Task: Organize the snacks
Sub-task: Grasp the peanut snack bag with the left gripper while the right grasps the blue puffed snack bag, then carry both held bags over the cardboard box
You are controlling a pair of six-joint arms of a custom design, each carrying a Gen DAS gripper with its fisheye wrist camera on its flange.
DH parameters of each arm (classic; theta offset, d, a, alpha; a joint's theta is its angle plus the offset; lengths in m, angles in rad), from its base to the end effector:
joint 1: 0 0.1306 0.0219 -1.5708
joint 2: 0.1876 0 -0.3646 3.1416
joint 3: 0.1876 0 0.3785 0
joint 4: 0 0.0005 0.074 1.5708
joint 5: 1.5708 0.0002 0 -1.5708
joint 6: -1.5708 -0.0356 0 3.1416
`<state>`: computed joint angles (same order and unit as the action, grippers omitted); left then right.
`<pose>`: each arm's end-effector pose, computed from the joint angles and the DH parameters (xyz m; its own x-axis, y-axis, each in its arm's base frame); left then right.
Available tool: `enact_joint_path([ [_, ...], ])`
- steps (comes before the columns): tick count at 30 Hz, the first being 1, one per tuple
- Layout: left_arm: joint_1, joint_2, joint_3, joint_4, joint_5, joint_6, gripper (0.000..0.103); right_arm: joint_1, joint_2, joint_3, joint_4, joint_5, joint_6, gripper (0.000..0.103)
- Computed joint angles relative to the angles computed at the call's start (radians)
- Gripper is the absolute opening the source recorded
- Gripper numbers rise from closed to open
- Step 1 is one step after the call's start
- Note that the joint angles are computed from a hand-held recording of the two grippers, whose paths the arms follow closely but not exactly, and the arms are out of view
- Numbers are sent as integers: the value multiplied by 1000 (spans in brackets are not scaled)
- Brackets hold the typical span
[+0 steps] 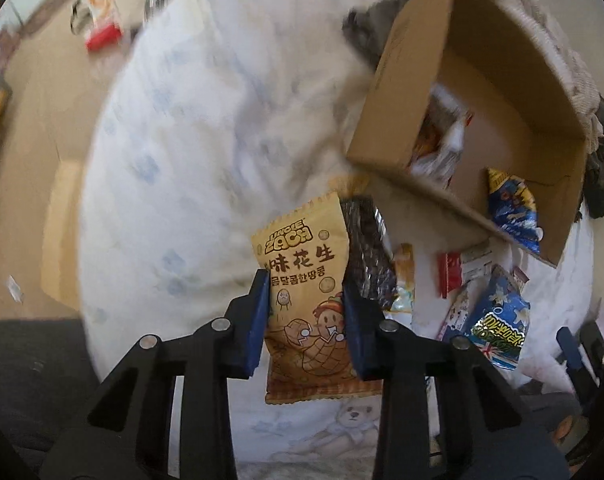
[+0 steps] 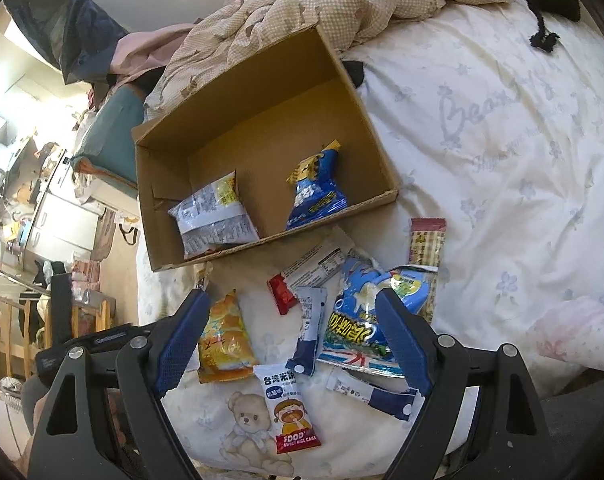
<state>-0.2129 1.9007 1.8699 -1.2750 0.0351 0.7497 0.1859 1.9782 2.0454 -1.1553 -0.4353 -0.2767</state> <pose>0.5950 -0.1304 0.3300 -0.8404 -0.5150 -0.1686 -0.4816 0.8525 -0.2033 0.6391 0.1350 0.3637 -0.9357 0.0761 -0.3445 -0.1084 0.8672 0.4861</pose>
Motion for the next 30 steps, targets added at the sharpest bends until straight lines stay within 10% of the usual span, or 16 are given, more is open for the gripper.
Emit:
enact_joint_path([
  [6,-46,-40,25,24,-120,-114,30,-17,30,28,-56,50,-45,87],
  [18,-40,-18,61,42,-75,-166,30,0,255,284,-343,83,-27,82],
  [23,-39,-12,61,45,-69,-158,30,16,298,335,-406,109,25,45],
  [30,-39,-13,58,49,-81,-157,30,-3,111,113,-193,-62,62,21],
])
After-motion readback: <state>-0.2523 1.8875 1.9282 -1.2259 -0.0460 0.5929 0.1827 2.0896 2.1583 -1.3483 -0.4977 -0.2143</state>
